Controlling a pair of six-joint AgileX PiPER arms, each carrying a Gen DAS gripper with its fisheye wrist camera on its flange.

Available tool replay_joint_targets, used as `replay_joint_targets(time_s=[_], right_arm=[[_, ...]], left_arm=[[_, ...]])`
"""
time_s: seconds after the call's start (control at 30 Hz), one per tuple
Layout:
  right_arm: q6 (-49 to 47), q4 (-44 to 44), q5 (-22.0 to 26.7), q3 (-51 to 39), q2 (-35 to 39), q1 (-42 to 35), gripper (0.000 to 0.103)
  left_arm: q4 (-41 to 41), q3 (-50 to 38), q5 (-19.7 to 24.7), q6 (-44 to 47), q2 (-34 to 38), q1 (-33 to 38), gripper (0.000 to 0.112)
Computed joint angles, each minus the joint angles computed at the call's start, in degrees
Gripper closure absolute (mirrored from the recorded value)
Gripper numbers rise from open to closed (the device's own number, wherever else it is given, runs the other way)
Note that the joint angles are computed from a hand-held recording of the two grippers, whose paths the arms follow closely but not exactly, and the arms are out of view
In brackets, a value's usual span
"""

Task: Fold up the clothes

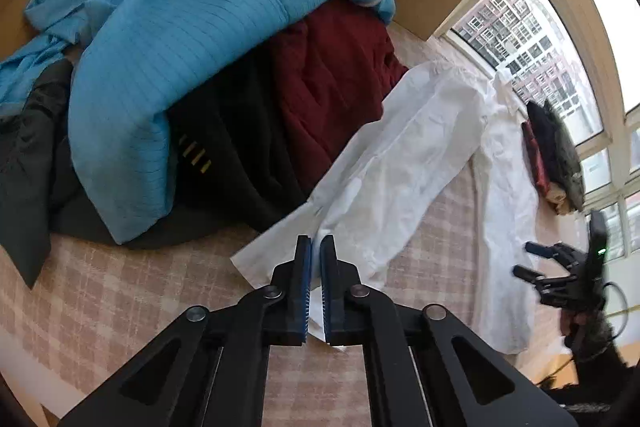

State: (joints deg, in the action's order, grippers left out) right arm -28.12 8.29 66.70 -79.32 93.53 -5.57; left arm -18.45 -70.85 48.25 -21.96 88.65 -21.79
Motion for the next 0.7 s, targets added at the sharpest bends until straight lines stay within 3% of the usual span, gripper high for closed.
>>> replay_joint_targets(time_s=[0.13,0.3,0.4,0.47,0.57,0.7], right_arm=[[0.62,0.02,-0.4,0.71,-0.37,0.57,0.033],[2.32,0.05,-0.73,1.46,-0.02,1.54,0.033],[2.79,-0.46,-0.93,1.88,-0.74,2.54,0.033],[3.55,-1.12,-1.37,1.9,-0.89,2.96,0.033],[5.06,-1.24,-1.04,1.0,-0.07,3.01,0.033],[6.99,-0.84,-0.42,0.03,0.77,3.6,0.033]], left_arm=[[-10.21,1.95,1.4,5.81,-2.88,3.93,0.108],[4.53,-0.6,3.84,-2.22,3.81,0.96,0.105],[13.79,-3.39,6.01,-6.13,6.38,-3.01,0.079],[16.62,-4.26,6.54,-6.84,6.7,-4.78,0.054],[18.4,-5.19,7.11,-6.1,7.55,-5.45,0.048],[12.98,-5.0,6.11,-0.91,9.92,-2.5,0.043]])
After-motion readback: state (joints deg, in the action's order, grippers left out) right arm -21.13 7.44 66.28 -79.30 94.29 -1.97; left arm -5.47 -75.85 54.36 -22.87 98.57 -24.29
